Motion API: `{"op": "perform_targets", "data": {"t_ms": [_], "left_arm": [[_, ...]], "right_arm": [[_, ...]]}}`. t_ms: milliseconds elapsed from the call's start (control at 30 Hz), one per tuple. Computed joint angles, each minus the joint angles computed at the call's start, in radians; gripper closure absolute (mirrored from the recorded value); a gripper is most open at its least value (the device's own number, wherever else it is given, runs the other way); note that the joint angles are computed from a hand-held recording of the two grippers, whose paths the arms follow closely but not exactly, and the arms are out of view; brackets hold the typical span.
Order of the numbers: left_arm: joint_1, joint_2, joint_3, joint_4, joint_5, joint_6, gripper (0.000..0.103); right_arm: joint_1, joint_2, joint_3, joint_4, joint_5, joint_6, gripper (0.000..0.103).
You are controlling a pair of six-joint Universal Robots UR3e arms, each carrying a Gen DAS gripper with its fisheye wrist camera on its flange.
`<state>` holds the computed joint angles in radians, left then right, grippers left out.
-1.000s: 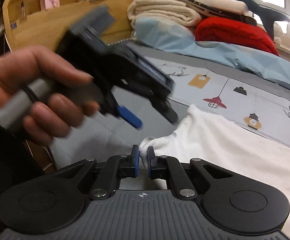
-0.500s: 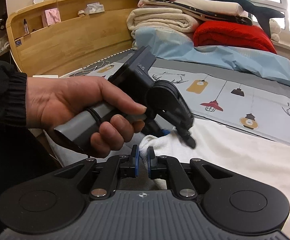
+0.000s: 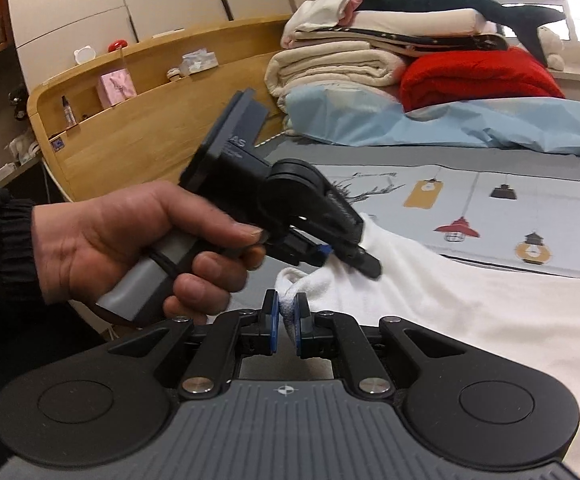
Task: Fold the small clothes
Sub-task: 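Lift the gripped edge and fold it over the shirt, then open the left tool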
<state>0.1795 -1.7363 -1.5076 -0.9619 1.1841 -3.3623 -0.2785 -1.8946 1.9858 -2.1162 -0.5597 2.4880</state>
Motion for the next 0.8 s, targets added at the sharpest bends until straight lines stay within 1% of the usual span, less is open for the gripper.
{"op": "perform_targets", "data": {"t_ms": [133, 200, 333, 467, 533, 600, 667, 700, 733, 800], "left_arm": [[-0.098, -0.083, 0.116, 0.033, 0.022, -0.062, 0.091], [-0.16, -0.146, 0.21, 0.041, 0.035, -0.084, 0.091], [-0.284, -0.299, 0.42, 0.075, 0.043, -0.154, 0.091], [-0.429, -0.49, 0.702, 0.073, 0.085, -0.176, 0.091], [-0.495, -0.598, 0.879, 0.044, 0.112, -0.167, 0.09], [-0.545, -0.703, 1.055, 0.02, 0.121, -0.162, 0.08], [-0.565, -0.75, 1.12, 0.043, 0.101, -0.161, 0.075], [-0.569, -0.752, 1.117, 0.057, 0.098, -0.16, 0.074], [-0.572, -0.757, 1.126, 0.05, 0.105, -0.159, 0.074], [-0.566, -0.745, 1.109, 0.014, 0.112, -0.159, 0.074]], "right_arm": [[-0.135, -0.081, 0.008, 0.127, 0.011, -0.092, 0.096], [-0.221, -0.121, 0.009, 0.19, 0.016, -0.137, 0.096], [-0.456, -0.178, -0.033, 0.419, 0.024, -0.28, 0.097], [-0.683, -0.222, -0.081, 0.676, 0.032, -0.495, 0.097], [-0.776, -0.234, -0.095, 0.748, 0.032, -0.567, 0.097], [-0.838, -0.239, -0.087, 0.736, 0.022, -0.568, 0.097], [-0.856, -0.234, -0.041, 0.588, -0.03, -0.467, 0.097], [-0.84, -0.213, -0.017, 0.47, -0.079, -0.377, 0.097], [-0.82, -0.19, 0.0, 0.387, -0.134, -0.31, 0.097], [-0.723, -0.086, -0.005, 0.215, -0.312, -0.144, 0.097]]}}
